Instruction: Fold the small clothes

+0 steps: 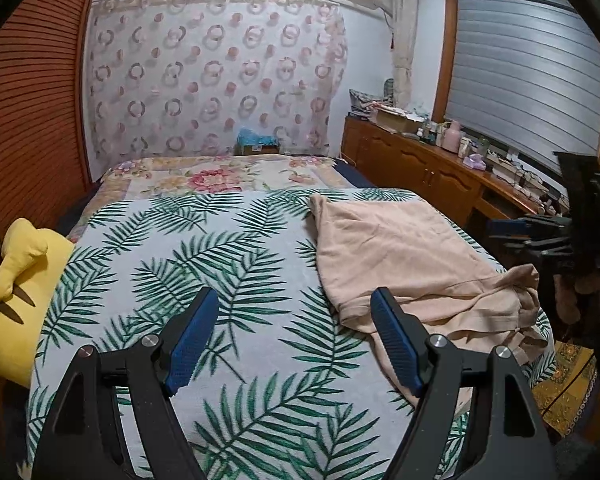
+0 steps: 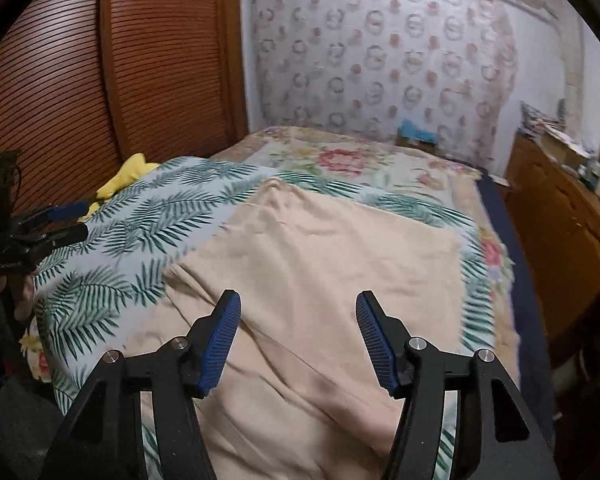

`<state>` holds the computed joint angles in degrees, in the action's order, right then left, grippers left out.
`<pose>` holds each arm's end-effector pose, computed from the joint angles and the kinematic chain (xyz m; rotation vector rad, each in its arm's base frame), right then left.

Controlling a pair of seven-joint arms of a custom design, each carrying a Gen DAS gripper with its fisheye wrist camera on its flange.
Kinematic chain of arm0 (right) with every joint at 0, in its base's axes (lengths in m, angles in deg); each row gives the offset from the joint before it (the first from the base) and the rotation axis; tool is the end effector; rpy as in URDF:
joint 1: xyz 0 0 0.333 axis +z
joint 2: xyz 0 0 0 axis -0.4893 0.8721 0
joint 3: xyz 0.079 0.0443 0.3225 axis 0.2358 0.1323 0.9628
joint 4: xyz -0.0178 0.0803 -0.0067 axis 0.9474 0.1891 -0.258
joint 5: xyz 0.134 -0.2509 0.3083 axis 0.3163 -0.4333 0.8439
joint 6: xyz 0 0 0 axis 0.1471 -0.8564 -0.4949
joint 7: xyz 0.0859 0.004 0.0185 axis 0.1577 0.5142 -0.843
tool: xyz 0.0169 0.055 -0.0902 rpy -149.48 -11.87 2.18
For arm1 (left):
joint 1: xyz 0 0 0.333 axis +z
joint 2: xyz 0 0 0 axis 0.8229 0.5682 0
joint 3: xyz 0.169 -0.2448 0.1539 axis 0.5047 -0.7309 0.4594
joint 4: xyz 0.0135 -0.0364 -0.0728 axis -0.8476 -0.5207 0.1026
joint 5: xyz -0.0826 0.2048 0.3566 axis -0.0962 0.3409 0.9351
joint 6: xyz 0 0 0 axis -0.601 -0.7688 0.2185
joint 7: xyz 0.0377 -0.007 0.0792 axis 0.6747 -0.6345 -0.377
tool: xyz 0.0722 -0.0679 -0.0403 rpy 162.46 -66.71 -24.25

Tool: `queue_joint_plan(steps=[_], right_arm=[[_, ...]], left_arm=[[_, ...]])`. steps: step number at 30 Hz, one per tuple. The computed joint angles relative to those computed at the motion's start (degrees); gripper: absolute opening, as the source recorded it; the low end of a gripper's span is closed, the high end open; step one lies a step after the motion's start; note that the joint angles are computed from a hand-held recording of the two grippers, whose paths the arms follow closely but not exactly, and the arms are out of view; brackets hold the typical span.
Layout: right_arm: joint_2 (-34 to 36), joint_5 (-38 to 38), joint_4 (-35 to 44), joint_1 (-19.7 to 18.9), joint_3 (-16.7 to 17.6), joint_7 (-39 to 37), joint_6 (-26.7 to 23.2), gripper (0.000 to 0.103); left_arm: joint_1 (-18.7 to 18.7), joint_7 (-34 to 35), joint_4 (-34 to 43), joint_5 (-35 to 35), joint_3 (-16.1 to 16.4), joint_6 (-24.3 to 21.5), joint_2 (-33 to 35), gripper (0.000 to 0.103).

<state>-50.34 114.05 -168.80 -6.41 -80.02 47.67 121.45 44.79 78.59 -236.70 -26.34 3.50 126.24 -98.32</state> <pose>0.4273 0.0932 0.6538 -1.9924 0.9858 -0.5020 0.3989 -0.0926 0.5469 -1.5987 1.7157 -1.0748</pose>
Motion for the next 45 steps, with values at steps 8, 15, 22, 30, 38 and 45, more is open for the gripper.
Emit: queue_joint_plan(steps=[8, 15, 22, 30, 38, 45], right_arm=[[11.3, 1.3, 9.7, 1.9, 1.7, -3.3, -5.5, 0.062], [19.4, 0.4, 16.4, -0.2, 6.6, -4.5, -10.1, 0.062], [22.6, -1.3, 18.1, -1.3, 9.2, -4.9, -11.7, 0.062], [23.4, -3.3, 18.0, -1.3, 10.4, -5.1, -9.9, 0.062], [21.2, -2.4, 15.6, -0.9, 9.7, -4.9, -4.0, 0.008], [19.5, 1.0, 17.4, -2.0, 6.9, -4.0, 2.5, 0.007]], left_arm=[[4.1, -1.6, -1.9, 0.9, -1.0, -0.1, -2.7, 0.079], [7.0, -2.9, -3.0, 2.4, -2.4, -1.1, -4.4, 0.079], [7.4, -3.2, -3.9, 3.1, -1.5, -1.0, -5.0, 0.079], [6.7, -3.1, -4.1, 2.8, -0.9, -0.9, -4.9, 0.079], [6.6, -3.2, -4.2, 2.7, -1.1, -1.1, -5.0, 0.079], [5.2, -2.8, -4.1, 2.3, -0.4, -1.1, -4.4, 0.079]])
